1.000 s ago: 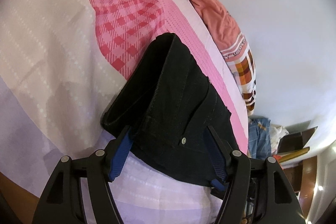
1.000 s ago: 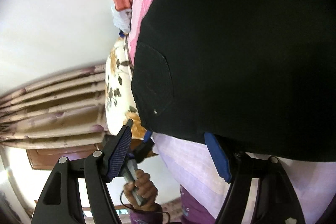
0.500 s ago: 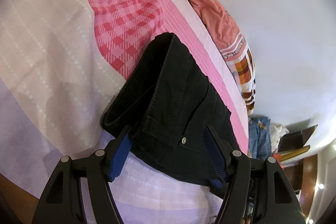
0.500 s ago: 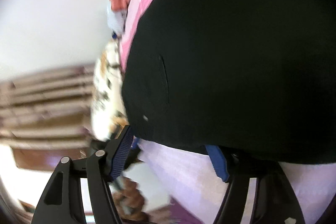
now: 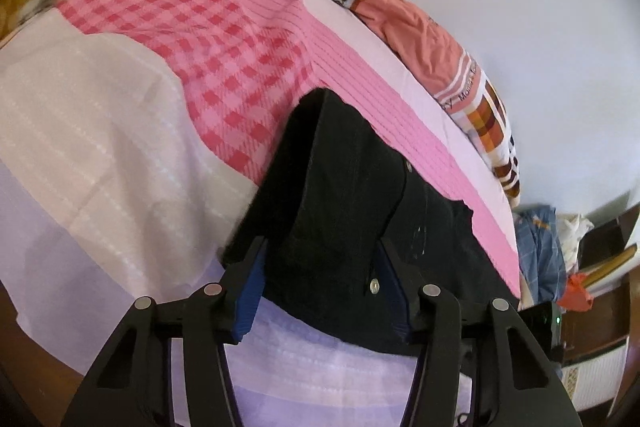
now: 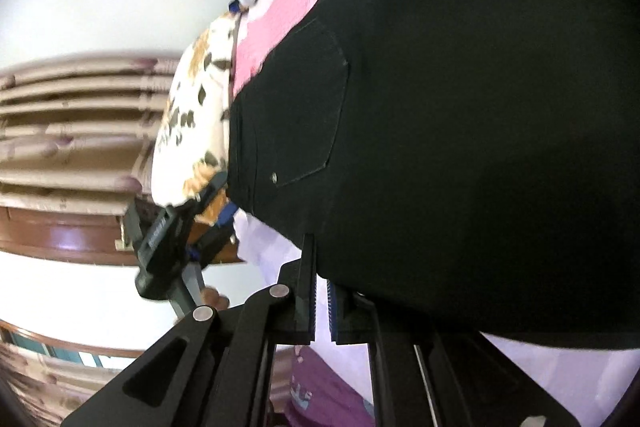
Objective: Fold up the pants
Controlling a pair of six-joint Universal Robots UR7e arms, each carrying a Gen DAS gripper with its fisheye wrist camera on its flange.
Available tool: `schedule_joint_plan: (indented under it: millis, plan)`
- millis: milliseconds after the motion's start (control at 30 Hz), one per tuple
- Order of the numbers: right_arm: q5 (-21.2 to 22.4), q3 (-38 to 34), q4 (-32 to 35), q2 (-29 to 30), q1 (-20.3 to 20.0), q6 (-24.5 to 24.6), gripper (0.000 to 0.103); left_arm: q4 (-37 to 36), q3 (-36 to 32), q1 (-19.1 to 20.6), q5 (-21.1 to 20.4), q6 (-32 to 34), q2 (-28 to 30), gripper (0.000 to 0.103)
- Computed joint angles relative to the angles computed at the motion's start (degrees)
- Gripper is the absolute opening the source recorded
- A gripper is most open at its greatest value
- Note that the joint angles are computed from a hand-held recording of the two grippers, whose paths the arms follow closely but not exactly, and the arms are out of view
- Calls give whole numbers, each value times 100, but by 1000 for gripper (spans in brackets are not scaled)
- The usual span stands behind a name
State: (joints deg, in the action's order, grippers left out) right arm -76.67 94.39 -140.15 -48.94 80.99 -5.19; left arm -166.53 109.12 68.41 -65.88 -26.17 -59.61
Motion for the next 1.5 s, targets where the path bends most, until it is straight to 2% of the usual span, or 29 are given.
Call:
schedule_joint_plan:
  millis: [67,167,267,333,400,500,533,567,600,633,700,733,800,900,933,967,1000,1033,1100,1233,1267,1400,1500]
  plan:
    - [-38,-43,-18,110,-83,160,6,30,-17,64,-54,-26,0,54]
    - [154,-123,75,231,-212,310,6,20,-61,112,-116,13,60,54]
    - [530,-36,-80,192,-215,235,6,-68,-89,95,-65,143,107,54]
    - [651,-22,-210,166,-175,116,6,-161,-115,51,29,245,134,54]
    - [543,-40,-210,192,-158,87,6,-370,-125,-1,129,359,147,54]
    - [588,-149,155,372,-311,384,8,-273,-241,-51,500,538,237,54]
    - [726,-139,258,396,-370,440,8,-141,-281,-10,476,488,248,54]
    - [810,-147,369,365,-393,421,11,-67,-296,57,361,389,254,54]
    - [925,-213,608,360,-403,385,22,-75,-276,88,330,344,246,54]
    - [1055,-247,787,345,-416,354,42,-104,-233,84,379,343,215,54]
    - [1298,-215,1145,198,-444,225,64,-35,-206,71,383,343,119,54]
    - [1338,-224,1307,134,-431,153,69,55,-209,52,395,300,56,54]
    - [1384,-244,1689,-82,-415,-199,69,27,-121,5,390,222,-92,54]
    - [808,-107,1105,-558,-340,-594,69,52,32,-17,55,55,-324,54]
    - [532,-103,847,-698,-306,-794,69,27,87,-36,-12,47,-370,54]
    - [17,-172,469,-793,-196,-1182,68,8,147,-79,-81,60,-407,54]
    - [-459,-213,124,-828,-89,-1485,63,28,184,-125,-123,94,-418,55]
    - [-784,-334,-60,-803,-1,-1812,51,82,194,-164,-170,131,-410,55]
    - [-949,-825,125,-579,96,-2280,41,241,192,-275,-243,255,-324,55]
    - [-1785,-1734,-50,133,378,-3401,41,455,69,-435,116,401,26,55]
    - [-1988,-2105,130,394,444,-3577,41,471,34,-398,108,320,87,55]
    - [-2366,-3084,681,1041,537,-3973,41,87,65,-226,-116,145,161,55]
    - [-2432,-3871,1340,1490,536,-3996,41,-133,88,-233,-32,257,201,55]
